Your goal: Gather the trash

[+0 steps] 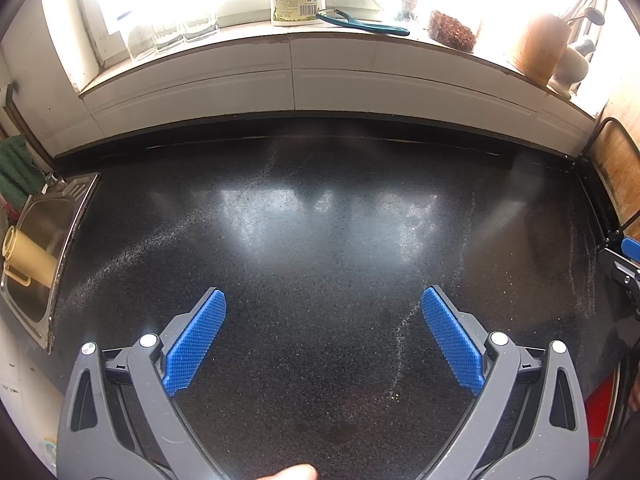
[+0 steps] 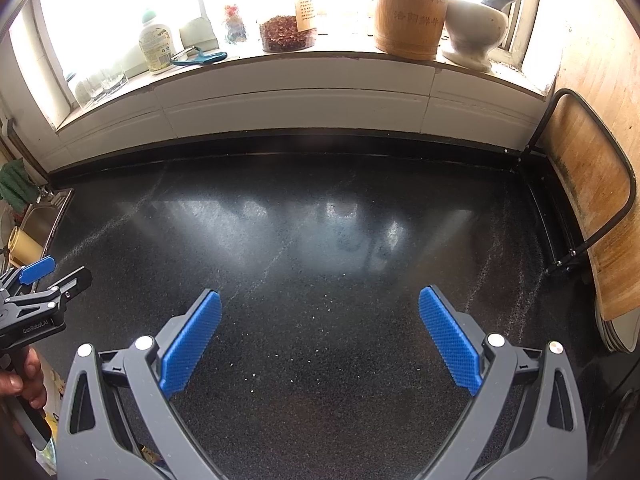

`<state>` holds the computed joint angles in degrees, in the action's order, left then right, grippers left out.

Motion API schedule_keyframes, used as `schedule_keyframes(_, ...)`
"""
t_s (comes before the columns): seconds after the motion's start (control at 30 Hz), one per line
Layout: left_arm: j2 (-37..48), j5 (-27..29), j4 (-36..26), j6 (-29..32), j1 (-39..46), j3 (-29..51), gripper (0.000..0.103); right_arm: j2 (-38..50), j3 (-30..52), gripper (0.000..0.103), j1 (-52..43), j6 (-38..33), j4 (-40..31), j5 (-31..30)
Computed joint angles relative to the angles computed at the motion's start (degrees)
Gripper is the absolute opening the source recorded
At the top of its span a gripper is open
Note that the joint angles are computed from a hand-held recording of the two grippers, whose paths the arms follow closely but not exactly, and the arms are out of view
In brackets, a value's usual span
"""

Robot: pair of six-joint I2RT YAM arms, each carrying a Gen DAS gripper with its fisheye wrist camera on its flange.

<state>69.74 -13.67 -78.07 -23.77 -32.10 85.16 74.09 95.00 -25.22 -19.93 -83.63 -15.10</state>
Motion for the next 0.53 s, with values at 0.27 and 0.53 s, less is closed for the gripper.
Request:
schedule_keyframes(0.27,-0.86,-0.98,0.74,-0.30,-0.82,-0.90,0.096,-0.16,-1.20,0.096,-0.28,-0.13,0.43,-0.16)
schedule_keyframes(0.53,-2.06,2.05,3.98,3.40,2.30,-5.44,0.096,-0.40,-4.20,0.096,-1.39,-1.49,1.86,-0.79)
